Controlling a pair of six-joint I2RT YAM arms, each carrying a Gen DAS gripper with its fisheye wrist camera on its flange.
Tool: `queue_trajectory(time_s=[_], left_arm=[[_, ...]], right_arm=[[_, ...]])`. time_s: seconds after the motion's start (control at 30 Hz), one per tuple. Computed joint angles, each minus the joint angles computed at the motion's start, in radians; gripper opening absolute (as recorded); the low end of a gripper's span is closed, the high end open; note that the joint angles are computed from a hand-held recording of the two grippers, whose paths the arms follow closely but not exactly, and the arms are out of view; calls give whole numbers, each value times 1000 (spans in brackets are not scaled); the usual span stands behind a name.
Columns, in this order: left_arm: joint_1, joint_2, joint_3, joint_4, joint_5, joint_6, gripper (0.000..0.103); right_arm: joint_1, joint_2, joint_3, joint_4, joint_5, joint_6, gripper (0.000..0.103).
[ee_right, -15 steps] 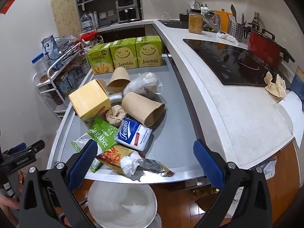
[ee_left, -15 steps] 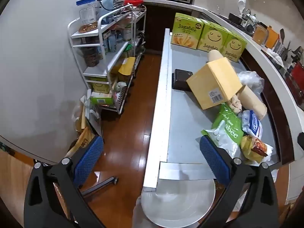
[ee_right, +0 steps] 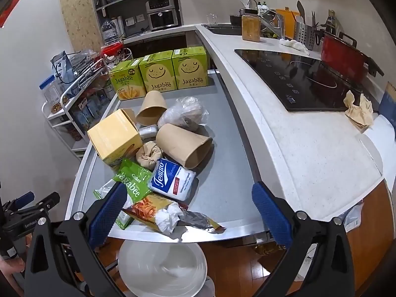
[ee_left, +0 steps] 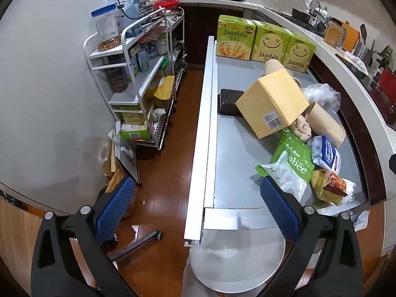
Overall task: Collect trash
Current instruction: 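Move both tools toward the pile of packages on the counter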
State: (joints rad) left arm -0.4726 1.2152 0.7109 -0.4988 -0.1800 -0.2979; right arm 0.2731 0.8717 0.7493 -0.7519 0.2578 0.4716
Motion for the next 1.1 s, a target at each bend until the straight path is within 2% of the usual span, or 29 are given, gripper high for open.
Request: queue_trajectory(time_s=[0.4, 0.57, 0.77, 0.93, 1.1], left_arm=[[-19, -25, -8, 16, 27, -1, 102], [-27, -18, -9, 18, 12, -2, 102], [-11, -43, -25, 36, 57, 14, 102], [-33, -35, -22, 42, 47, 25, 102], [-47, -15, -14, 41, 17, 34, 102]], right_arm=[[-3, 27, 7, -16, -44, 30, 99], [-31, 56, -2, 3, -153, 71, 99], [35, 126, -4, 14, -120, 130, 99], [73, 148, -10, 20, -111, 160, 99], [107, 165, 5, 4, -54, 171, 99]])
